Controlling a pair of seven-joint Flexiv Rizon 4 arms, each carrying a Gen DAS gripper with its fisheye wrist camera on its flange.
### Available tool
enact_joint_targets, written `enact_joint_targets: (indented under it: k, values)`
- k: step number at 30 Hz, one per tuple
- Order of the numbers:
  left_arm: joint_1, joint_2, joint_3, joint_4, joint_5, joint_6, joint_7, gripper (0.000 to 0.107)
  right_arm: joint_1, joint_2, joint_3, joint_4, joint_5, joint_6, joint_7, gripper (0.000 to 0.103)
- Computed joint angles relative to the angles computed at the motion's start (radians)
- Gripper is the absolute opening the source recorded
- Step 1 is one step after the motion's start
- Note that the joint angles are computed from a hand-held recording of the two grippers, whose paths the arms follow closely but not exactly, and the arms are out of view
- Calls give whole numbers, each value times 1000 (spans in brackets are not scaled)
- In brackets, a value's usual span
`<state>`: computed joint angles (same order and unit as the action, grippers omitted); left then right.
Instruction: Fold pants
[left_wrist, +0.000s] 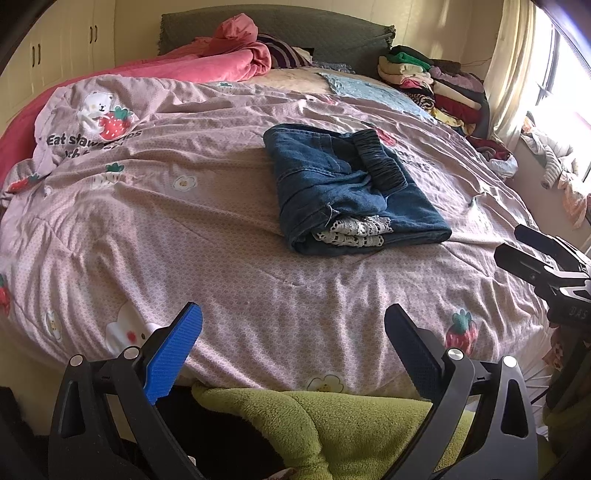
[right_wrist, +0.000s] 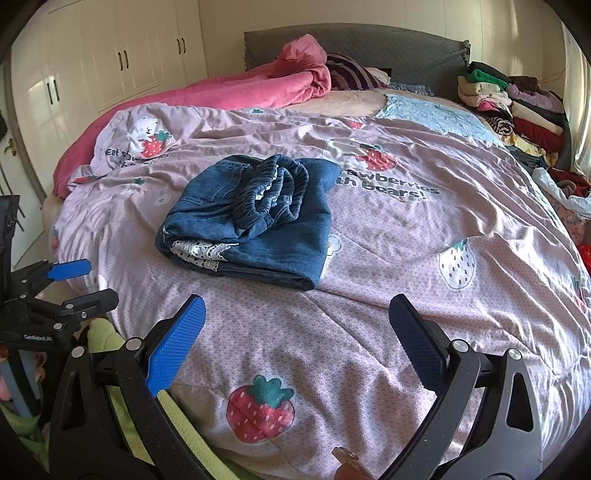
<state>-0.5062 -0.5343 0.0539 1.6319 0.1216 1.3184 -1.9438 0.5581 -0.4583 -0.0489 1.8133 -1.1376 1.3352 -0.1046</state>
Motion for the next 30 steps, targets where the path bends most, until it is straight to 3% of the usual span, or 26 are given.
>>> enact_joint_targets:
  k: [9,13,16,18,20,22,24,30]
  values:
    - [4,1,4,1,5,-13,-21,99,-2,2,6,-2,12,-24,-16,94]
    - [-43,-7,85,-44,66,-91,-122,99,-7,6,11,0,31,-50,-24,94]
    - [43,7,8,5,1,-63,-119,98,-18,11,11,8,48,-70,-25,94]
    - [67,8,-5,22,-18,-30,-112,98,-32,16,8,17,57,-73,-13,94]
    - [33,-13,68,-34,18,-99,-157,98,-43,25,-6,30,48,-79,13,94]
    - [40,-44,94,-101,38,-181,-182,99,-69,35,-20,47,36,-78,52,94]
    - [66,-74,98,-155,51,-225,-195,99,-107,45,-42,67,26,-77,103,94]
    - [161,-251,124,-471,83,-399,-200,98,-257,62,-52,92,153,-206,45,94]
